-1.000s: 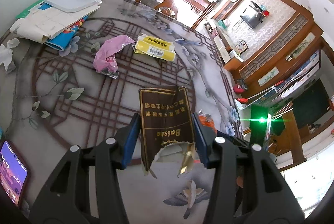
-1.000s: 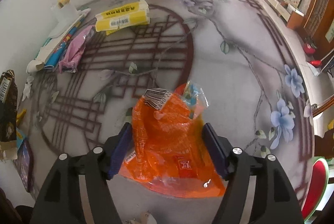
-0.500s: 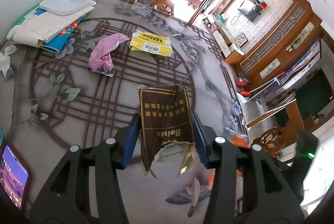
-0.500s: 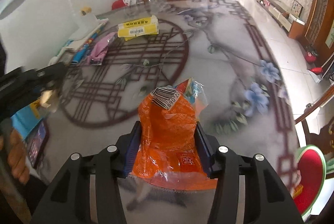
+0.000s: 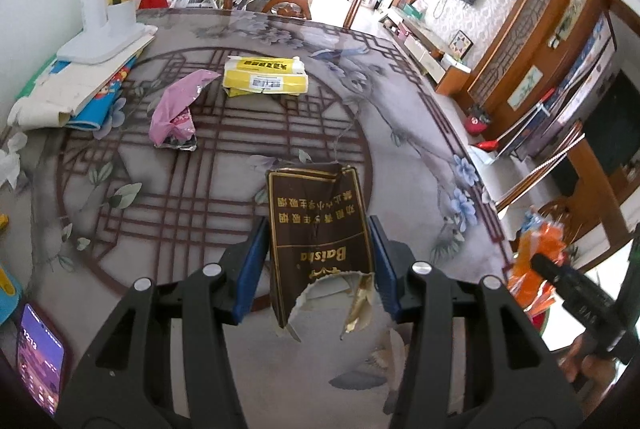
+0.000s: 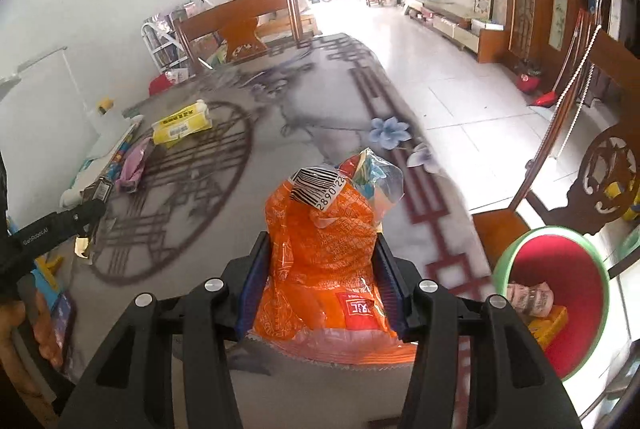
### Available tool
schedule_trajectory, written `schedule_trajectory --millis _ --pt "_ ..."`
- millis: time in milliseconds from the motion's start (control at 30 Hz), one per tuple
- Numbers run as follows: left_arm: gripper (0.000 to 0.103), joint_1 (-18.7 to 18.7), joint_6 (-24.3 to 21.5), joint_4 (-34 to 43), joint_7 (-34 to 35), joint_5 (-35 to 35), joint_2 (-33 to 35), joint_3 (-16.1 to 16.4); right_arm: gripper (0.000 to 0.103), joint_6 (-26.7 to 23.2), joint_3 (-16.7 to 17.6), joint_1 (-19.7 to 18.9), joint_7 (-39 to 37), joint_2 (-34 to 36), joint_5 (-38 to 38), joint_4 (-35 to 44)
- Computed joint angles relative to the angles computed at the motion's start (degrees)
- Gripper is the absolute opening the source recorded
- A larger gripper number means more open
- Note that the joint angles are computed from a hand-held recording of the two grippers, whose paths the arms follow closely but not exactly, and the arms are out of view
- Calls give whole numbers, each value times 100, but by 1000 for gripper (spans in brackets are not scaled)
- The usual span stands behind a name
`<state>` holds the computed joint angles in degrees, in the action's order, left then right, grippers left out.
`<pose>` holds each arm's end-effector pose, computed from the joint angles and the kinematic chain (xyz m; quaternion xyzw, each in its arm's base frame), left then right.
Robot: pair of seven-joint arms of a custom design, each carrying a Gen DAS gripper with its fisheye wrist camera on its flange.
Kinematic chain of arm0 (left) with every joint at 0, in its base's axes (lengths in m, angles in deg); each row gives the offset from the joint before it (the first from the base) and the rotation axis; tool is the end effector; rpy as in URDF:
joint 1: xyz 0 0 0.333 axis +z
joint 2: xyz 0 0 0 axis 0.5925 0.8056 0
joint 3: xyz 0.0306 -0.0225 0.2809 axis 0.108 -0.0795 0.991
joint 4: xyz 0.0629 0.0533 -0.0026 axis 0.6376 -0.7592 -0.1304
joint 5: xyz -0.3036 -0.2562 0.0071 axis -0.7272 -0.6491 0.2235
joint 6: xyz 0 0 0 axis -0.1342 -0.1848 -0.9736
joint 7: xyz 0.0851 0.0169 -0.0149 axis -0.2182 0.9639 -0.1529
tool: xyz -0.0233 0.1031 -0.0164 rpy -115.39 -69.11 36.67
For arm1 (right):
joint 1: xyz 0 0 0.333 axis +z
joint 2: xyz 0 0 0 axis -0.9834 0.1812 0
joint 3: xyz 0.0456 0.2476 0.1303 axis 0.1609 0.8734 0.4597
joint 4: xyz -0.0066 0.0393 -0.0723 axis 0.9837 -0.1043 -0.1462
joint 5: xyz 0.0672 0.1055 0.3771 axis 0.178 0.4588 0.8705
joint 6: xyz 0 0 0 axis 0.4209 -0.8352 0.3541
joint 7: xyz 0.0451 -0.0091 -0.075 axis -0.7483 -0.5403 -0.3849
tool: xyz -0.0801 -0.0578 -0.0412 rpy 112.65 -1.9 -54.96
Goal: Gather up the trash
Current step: 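Carry the brown bag and orange bag over the red bin with both grippers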
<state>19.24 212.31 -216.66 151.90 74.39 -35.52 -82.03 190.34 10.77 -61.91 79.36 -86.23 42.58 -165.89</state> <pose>0.4345 -0.1832 0.5454 -0.6572 0.6619 -0.3331 0.1380 0.3805 0.3210 0.5363 -0.6215 0.6940 -0.1928 0.3080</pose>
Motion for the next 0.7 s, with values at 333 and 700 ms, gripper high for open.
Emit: schedule_trajectory --millis 333,700 --pt "47 -224 49 -119 -258 207 131 -312 49 -218 -59 -257 90 -974 -50 -818" --pt "47 -1443 487 279 54 -793 825 -389 49 -136 -134 -783 532 -2359 755 -1928"
